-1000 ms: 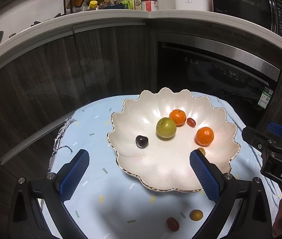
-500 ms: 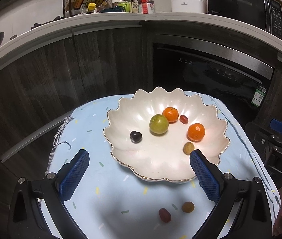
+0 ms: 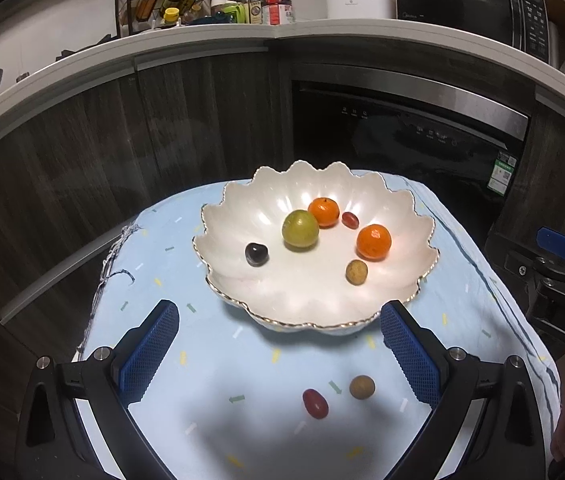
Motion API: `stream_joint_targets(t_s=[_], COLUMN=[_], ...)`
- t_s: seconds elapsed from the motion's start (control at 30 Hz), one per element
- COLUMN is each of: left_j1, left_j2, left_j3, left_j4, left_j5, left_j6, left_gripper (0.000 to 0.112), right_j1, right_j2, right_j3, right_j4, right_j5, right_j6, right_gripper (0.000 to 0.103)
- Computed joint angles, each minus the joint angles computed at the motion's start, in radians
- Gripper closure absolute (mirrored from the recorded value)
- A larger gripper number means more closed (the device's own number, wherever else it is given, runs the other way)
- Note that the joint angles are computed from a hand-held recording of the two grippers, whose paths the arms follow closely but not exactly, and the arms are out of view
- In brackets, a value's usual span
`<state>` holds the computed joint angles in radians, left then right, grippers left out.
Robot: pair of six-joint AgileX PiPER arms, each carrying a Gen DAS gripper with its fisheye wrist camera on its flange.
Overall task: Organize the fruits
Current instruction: 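Withdraw both open tools from the bowl back over the remaining fruits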
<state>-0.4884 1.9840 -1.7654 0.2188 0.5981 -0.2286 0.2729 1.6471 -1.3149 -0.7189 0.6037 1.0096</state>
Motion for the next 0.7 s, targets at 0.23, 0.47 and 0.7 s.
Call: stream_joint_targets(t_s=[0.23,0.47,0.7], left_j1=[-0.012,-0.015,-0.014], left_j2=[-0.028,-0.053,-0.069], left_j3=[0.066,0.135,0.205], left_j4=[-0.005,-0.019,-0.022], left_j5=[-0.034,-0.07,-0.12], left_j6=[0.001,0.018,0.016], left_gripper=[0.01,0.01,0.01], right_j1=[0.014,0.029,0.041], right_j2=[-0.043,-0.069,-0.071], right_j3=[0.084,0.145,0.182], right_j4=[-0.073,-0.111,-0.114], right_j5=[-0.023,-0.032,-0.033], right_j6=[0.095,0.147,0.168], right_gripper=[0.019,0.019,0.019])
